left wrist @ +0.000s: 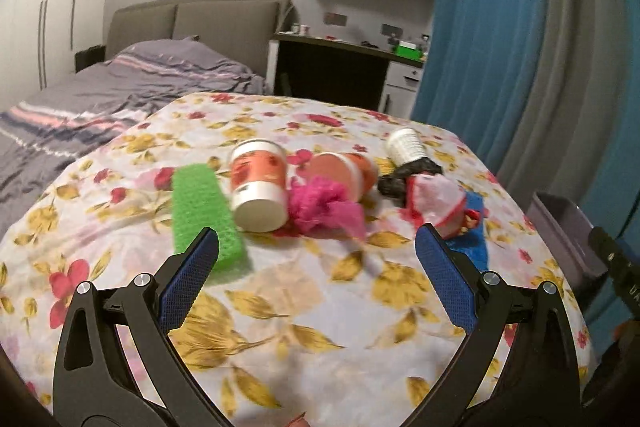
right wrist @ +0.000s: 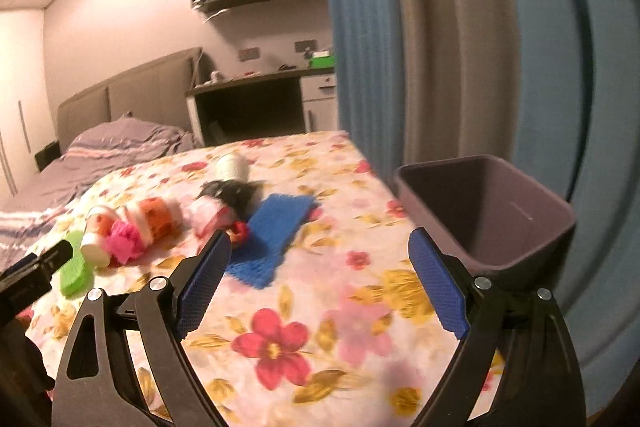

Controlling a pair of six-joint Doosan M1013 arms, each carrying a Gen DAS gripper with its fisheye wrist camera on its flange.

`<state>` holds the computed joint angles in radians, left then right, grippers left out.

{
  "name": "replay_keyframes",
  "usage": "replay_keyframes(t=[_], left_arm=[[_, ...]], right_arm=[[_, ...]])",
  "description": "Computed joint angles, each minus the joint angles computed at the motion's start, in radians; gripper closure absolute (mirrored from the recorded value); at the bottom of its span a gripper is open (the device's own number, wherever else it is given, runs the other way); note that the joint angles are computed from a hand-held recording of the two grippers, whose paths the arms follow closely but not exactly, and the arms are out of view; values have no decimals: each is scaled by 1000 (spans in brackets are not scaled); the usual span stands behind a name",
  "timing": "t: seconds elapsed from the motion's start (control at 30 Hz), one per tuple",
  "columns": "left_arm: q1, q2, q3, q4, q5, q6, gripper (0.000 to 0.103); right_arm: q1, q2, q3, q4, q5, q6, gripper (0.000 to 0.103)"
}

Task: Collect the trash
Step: 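Move both open tools back to the trash pile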

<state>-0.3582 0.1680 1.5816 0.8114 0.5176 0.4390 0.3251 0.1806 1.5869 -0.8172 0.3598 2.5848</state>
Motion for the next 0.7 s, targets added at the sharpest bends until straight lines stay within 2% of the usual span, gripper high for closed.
replay_keyframes(t=[0.2, 0.53, 0.7], left_arm=[[17, -5, 11, 58, 29, -76, 6], [51, 5, 2, 74, 64, -109, 6], [60, 11, -2, 80, 68, -115, 6]], right_arm=[[20, 53, -58, 107, 13, -151, 16], [41, 152, -174, 260, 58, -365, 16], [41, 206, -246, 364, 106, -479, 16]])
